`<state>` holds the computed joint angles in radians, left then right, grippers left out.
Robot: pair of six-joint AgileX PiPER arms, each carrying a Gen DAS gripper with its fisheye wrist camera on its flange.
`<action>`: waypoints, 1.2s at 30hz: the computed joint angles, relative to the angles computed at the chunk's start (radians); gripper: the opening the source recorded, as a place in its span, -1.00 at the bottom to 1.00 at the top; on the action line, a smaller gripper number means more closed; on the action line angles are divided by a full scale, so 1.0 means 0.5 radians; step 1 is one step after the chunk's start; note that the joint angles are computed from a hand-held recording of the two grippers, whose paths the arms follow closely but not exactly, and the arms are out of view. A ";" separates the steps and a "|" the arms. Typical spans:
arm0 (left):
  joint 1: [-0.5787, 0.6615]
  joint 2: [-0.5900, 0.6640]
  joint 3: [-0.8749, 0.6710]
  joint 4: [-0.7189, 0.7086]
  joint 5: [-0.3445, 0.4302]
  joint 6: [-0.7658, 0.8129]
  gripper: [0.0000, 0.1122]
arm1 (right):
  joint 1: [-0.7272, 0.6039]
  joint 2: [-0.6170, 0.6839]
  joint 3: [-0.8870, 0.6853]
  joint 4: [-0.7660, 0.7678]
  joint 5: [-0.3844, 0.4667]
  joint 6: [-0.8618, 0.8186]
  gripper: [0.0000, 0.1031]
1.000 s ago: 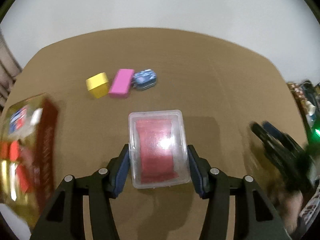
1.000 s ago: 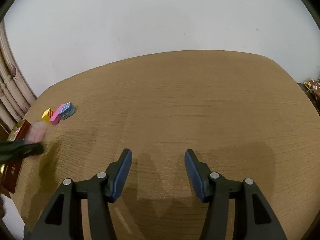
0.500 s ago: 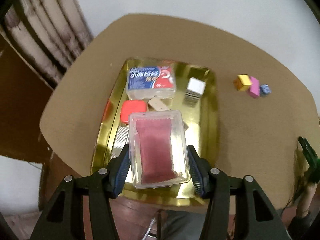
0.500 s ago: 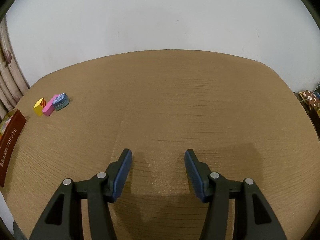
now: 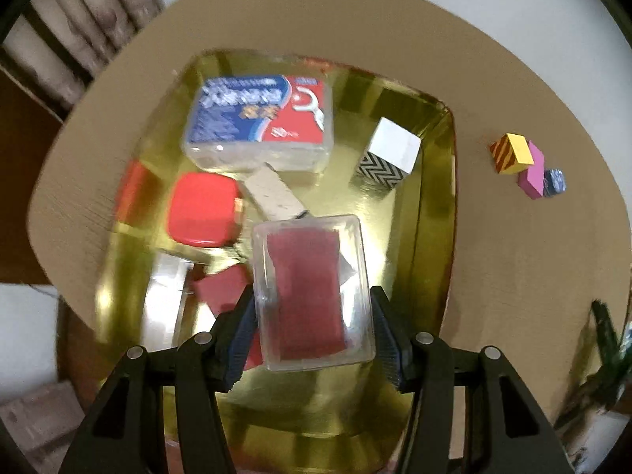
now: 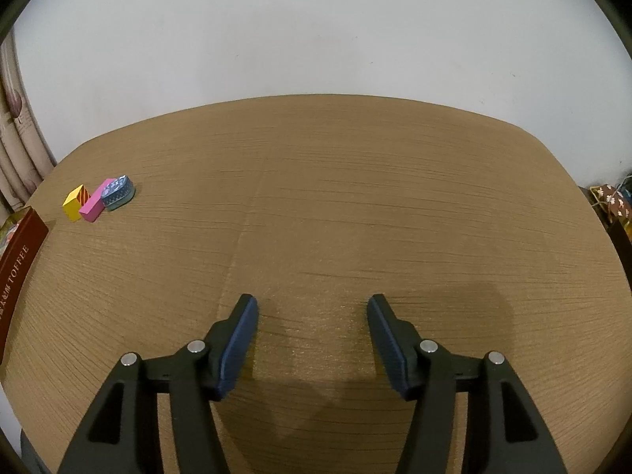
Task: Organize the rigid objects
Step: 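Carry the clear box over the tin and release it inside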
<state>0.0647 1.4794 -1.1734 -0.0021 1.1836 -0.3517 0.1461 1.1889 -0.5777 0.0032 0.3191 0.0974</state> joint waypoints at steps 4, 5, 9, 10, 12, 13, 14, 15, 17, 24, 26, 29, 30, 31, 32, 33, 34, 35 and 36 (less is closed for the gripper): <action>-0.047 0.021 0.020 -0.031 -0.185 0.016 -0.10 | 0.008 0.001 0.003 -0.020 -0.004 0.025 0.18; -0.027 -0.004 0.043 -0.068 -0.238 0.056 -0.10 | 0.012 -0.003 0.005 -0.033 -0.002 0.043 0.18; 0.139 -0.191 0.146 -0.210 -0.267 0.175 -0.10 | 0.001 -0.008 0.015 0.015 -0.011 -0.007 0.18; 0.149 -0.227 0.162 -0.178 -0.248 0.165 -0.10 | 0.002 -0.005 0.014 0.010 -0.011 -0.003 0.19; 0.153 -0.302 0.202 -0.063 -0.196 0.096 -0.10 | 0.006 -0.002 0.011 -0.009 -0.009 0.012 0.19; 0.147 -0.317 0.213 -0.046 -0.184 0.080 -0.10 | 0.017 -0.003 0.012 -0.042 -0.008 0.050 0.19; 0.155 -0.303 0.199 -0.042 -0.172 0.084 -0.10 | 0.022 -0.004 0.013 -0.056 -0.007 0.066 0.20; 0.159 -0.295 0.208 -0.037 -0.172 0.083 -0.10 | 0.027 -0.006 0.013 -0.066 -0.004 0.079 0.20; 0.194 -0.266 0.213 -0.060 -0.199 0.089 -0.10 | 0.032 -0.009 0.012 -0.075 -0.001 0.092 0.20; 0.266 -0.171 0.103 -0.223 -0.136 0.159 0.04 | 0.028 -0.008 0.007 -0.059 0.003 0.073 0.21; 0.276 -0.195 0.096 -0.288 -0.127 0.156 0.17 | 0.055 -0.005 0.005 -0.133 0.009 0.153 0.23; 0.252 -0.276 0.083 -0.253 -0.109 0.108 0.21 | 0.087 -0.013 0.016 -0.240 0.015 0.272 0.25; 0.268 -0.328 0.091 -0.248 -0.094 0.097 0.24 | 0.100 -0.017 0.020 -0.272 0.017 0.311 0.25; 0.274 -0.362 0.103 -0.256 -0.096 0.090 0.27 | 0.106 -0.020 0.023 -0.289 0.018 0.332 0.26; 0.291 -0.415 0.118 -0.265 -0.088 0.097 0.28 | 0.109 -0.021 0.024 -0.297 0.019 0.342 0.26; 0.300 -0.477 0.140 -0.251 -0.078 0.098 0.28 | 0.110 -0.021 0.023 -0.301 0.020 0.346 0.26; 0.280 -0.536 0.168 -0.211 -0.069 0.075 0.29 | 0.120 -0.023 0.025 -0.328 0.023 0.377 0.26; 0.276 -0.616 0.220 -0.195 -0.070 0.087 0.30 | 0.129 -0.025 0.026 -0.357 0.026 0.410 0.26; 0.278 -0.703 0.282 -0.212 -0.079 0.111 0.30 | 0.143 -0.022 0.023 -0.396 0.031 0.454 0.26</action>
